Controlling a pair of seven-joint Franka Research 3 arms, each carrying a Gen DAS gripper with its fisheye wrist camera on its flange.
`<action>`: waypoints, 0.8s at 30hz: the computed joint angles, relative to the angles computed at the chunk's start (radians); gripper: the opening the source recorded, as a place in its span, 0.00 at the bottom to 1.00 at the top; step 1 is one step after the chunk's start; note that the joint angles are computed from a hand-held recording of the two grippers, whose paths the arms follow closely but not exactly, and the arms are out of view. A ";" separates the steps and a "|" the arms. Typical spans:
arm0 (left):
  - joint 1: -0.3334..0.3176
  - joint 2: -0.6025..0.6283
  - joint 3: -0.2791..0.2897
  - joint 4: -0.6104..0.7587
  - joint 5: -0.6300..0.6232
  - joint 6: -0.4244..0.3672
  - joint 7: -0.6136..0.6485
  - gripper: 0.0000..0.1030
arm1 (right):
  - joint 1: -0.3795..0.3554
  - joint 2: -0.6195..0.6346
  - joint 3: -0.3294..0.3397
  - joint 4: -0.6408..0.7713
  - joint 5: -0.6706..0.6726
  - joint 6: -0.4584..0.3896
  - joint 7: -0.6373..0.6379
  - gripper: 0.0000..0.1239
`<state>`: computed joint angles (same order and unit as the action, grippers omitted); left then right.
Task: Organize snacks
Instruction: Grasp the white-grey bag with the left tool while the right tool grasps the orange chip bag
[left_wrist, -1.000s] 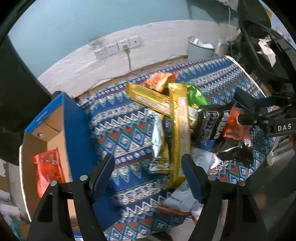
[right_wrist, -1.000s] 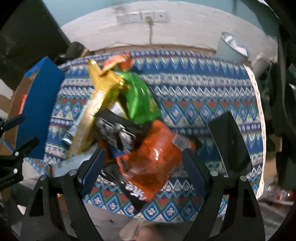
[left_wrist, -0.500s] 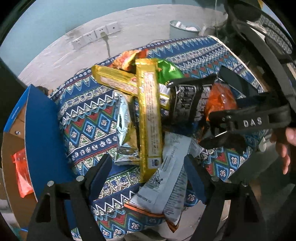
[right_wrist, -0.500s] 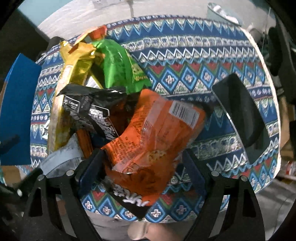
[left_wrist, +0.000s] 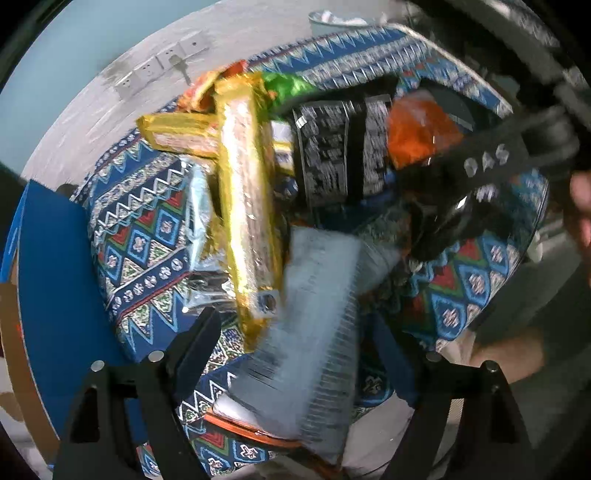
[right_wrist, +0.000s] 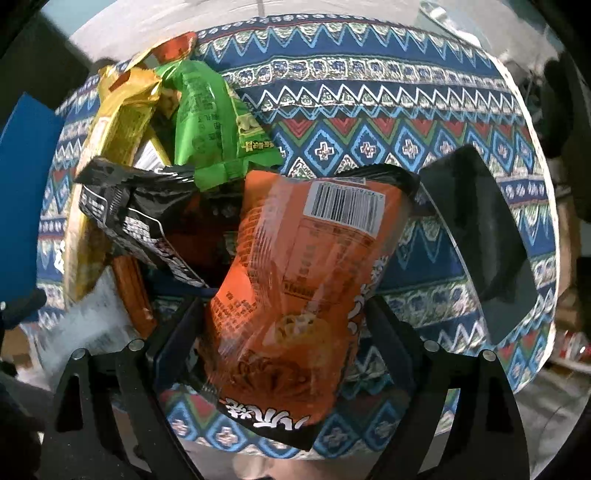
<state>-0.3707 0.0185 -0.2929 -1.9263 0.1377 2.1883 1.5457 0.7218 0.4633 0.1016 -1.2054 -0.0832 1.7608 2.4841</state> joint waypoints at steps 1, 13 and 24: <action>-0.002 0.002 -0.001 -0.004 0.012 -0.004 -0.002 0.79 | 0.007 0.017 -0.001 0.032 -0.012 -0.026 -0.005 0.70; 0.008 -0.022 0.008 -0.025 -0.020 0.031 0.014 0.44 | -0.008 -0.015 0.011 -0.057 0.045 0.005 0.017 0.63; 0.023 -0.086 0.023 -0.041 -0.089 0.110 0.014 0.40 | -0.011 -0.083 0.008 -0.067 -0.039 0.005 -0.025 0.49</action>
